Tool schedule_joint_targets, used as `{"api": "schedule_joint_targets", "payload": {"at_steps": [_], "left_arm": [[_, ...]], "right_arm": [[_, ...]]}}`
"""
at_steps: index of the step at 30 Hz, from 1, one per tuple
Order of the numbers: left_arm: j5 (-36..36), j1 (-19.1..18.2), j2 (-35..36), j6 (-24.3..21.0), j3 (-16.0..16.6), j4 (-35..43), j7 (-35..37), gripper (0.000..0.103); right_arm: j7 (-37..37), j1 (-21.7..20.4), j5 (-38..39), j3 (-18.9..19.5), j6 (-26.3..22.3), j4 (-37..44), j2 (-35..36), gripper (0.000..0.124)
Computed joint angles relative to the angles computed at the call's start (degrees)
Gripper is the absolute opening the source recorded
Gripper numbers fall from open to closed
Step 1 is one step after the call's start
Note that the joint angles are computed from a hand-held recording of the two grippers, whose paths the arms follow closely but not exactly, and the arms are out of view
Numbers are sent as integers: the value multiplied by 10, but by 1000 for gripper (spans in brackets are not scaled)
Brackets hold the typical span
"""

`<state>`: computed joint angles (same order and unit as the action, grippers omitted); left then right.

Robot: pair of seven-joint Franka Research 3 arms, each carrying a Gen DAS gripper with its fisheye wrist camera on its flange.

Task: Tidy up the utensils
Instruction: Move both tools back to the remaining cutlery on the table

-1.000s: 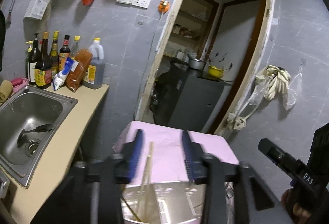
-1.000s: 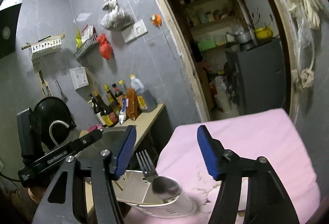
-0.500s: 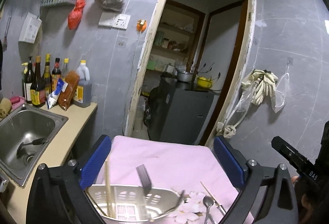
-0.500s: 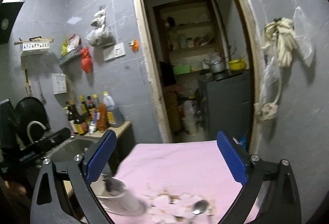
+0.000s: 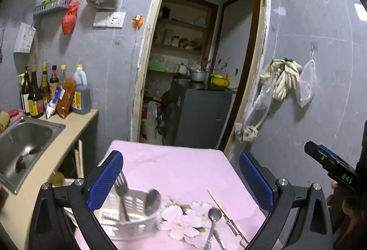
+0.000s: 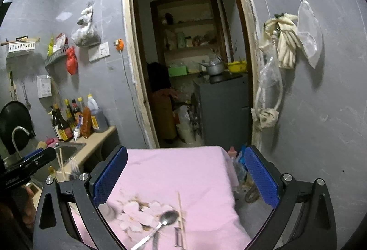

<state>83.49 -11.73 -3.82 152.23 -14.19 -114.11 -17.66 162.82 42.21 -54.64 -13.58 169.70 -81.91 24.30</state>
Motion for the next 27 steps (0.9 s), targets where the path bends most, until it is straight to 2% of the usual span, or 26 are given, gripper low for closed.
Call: {"api": "schedule_joint_targets", "payload": {"at_steps": [4, 9, 15, 21, 22, 23, 25, 27], "left_arm": [[-4, -13, 26, -15, -6, 12, -9, 102], [-22, -31, 61, -16, 1, 24, 2, 102], [-79, -45, 102, 11, 17, 29, 40, 102], [-134, -56, 144, 45, 35, 38, 93, 102], [-139, -58, 150, 51, 39, 39, 99, 102], [-151, -59, 158, 56, 41, 41, 111, 101], [-171, -61, 172, 72, 46, 47, 132, 94], [-206, -61, 191, 91, 49, 56, 173, 88]], "right_arm": [[-23, -14, 16, 5, 13, -25, -3, 100], [-106, -41, 97, 32, 23, -57, -1, 100], [-206, -73, 207, 70, 36, -77, 23, 100], [-306, -121, 308, 136, 48, -77, 64, 99], [-332, -140, 330, 163, 46, -71, 76, 99], [-354, -155, 348, 184, 44, -63, 88, 96], [-394, -176, 376, 216, 39, -49, 108, 89], [-439, -197, 401, 250, 28, -26, 134, 77]]}}
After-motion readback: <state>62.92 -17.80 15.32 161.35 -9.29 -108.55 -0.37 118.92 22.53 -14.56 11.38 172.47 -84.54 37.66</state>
